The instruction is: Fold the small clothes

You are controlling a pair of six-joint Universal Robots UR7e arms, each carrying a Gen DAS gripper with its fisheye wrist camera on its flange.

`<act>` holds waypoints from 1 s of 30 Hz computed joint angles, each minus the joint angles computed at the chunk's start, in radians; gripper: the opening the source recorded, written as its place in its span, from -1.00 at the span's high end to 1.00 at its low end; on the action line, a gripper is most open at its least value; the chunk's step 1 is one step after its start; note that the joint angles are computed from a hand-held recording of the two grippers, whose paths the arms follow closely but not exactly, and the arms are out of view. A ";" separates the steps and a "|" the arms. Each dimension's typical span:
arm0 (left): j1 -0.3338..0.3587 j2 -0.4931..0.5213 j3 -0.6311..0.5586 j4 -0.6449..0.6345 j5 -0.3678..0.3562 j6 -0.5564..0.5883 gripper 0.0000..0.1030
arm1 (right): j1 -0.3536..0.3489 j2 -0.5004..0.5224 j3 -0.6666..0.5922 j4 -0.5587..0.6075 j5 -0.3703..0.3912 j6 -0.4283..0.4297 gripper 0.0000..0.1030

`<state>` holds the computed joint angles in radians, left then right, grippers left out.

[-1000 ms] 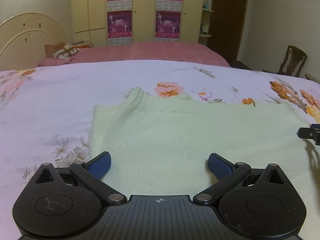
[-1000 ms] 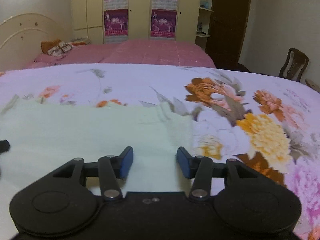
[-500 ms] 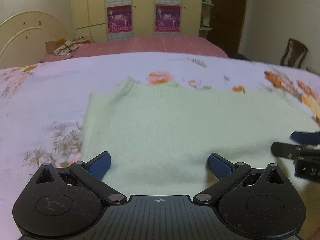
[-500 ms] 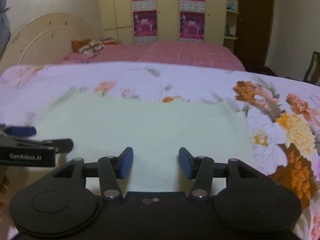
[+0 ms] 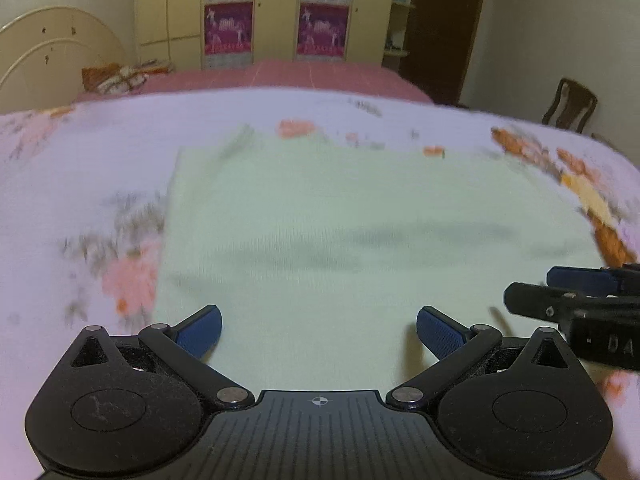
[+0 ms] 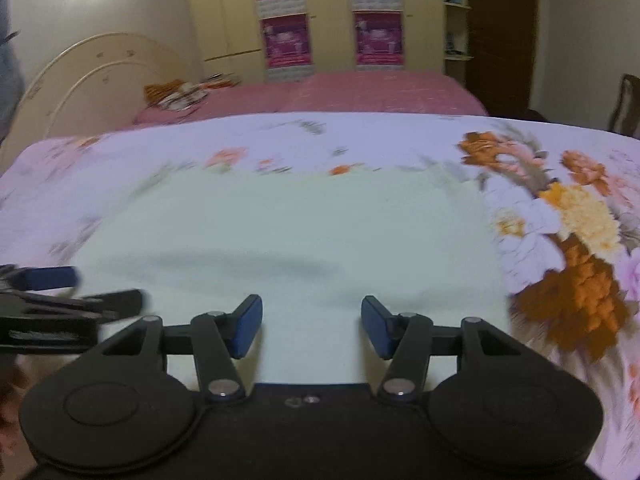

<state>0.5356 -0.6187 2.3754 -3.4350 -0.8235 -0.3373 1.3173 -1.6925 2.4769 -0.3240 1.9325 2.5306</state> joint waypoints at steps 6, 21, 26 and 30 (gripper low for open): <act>-0.022 0.011 0.044 -0.031 0.026 -0.009 -0.99 | -0.010 0.024 0.063 -0.098 0.042 -0.083 -0.05; -0.063 -0.072 0.087 0.120 0.019 -0.152 -0.99 | -0.007 -0.101 0.128 -0.077 0.145 -0.030 -0.08; -0.075 -0.111 0.109 0.150 0.003 -0.196 -0.99 | 0.002 -0.130 0.126 -0.027 0.147 0.017 -0.08; -0.080 -0.146 0.129 0.155 -0.017 -0.230 -0.99 | 0.023 -0.159 0.135 -0.017 0.143 0.043 -0.10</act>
<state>0.4555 -0.7642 2.5041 -3.2799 -0.8407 -0.5671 1.3405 -1.8514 2.6119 -0.3408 2.0752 2.5733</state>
